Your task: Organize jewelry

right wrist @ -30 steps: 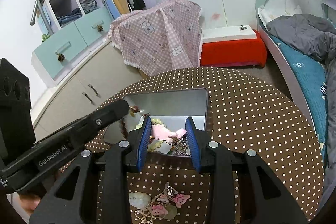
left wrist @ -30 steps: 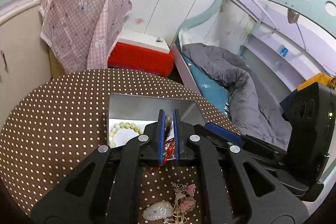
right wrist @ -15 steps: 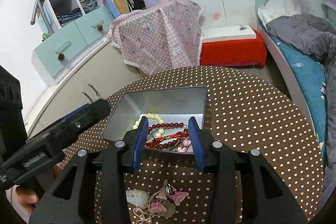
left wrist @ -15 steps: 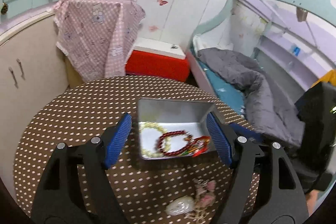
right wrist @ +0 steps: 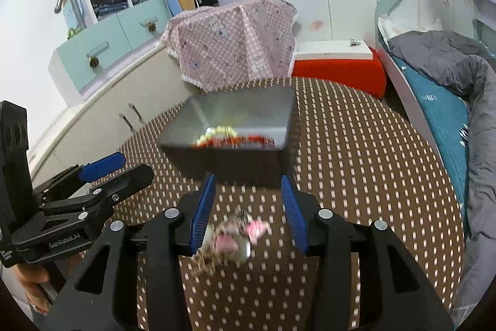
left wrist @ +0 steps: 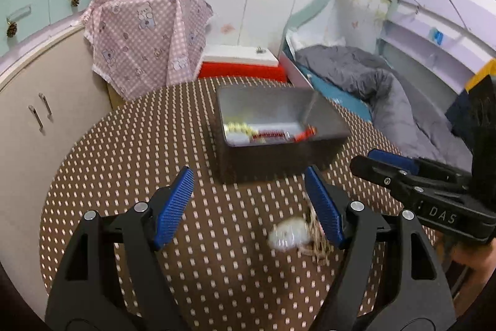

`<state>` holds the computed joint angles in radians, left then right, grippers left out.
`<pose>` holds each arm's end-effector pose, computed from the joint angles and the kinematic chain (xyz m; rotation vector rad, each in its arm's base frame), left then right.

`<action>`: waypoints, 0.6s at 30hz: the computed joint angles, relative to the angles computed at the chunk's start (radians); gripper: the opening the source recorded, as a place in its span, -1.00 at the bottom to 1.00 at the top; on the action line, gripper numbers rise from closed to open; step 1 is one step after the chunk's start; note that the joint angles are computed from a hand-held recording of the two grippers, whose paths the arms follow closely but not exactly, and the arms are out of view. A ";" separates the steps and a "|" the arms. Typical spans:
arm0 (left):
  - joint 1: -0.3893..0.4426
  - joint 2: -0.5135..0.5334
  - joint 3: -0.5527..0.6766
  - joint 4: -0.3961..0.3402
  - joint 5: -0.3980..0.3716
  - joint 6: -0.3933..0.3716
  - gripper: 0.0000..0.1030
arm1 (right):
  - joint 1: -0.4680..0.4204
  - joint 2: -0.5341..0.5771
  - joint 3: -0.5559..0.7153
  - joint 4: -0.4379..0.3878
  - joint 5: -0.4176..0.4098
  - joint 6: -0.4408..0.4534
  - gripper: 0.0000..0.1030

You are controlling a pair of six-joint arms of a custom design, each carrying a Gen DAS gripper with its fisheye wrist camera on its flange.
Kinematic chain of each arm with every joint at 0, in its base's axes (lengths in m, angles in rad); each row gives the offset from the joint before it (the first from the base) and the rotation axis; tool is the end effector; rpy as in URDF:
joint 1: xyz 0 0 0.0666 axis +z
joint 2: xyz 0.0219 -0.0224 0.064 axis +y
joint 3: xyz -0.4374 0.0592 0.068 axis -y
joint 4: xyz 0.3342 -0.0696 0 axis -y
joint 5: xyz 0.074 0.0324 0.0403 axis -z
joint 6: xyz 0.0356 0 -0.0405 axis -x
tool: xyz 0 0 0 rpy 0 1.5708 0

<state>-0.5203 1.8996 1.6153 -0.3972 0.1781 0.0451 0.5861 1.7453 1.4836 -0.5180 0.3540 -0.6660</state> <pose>0.5458 -0.3204 0.3600 0.6327 2.1993 -0.4999 0.4768 0.3013 0.3874 0.2630 2.2865 0.2289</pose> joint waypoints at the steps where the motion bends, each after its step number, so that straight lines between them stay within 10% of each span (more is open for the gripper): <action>1: 0.000 -0.006 -0.018 0.006 0.002 -0.009 0.42 | 0.003 -0.003 -0.009 0.001 -0.001 -0.006 -0.15; 18: -0.037 0.056 0.026 -0.202 -0.045 -0.204 0.10 | 0.034 -0.042 -0.122 0.043 -0.023 -0.085 -0.03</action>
<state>-0.5571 1.9555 1.6410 -0.5989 0.1330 -0.1590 0.6201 1.7037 1.3612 -0.4752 0.3311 -0.7507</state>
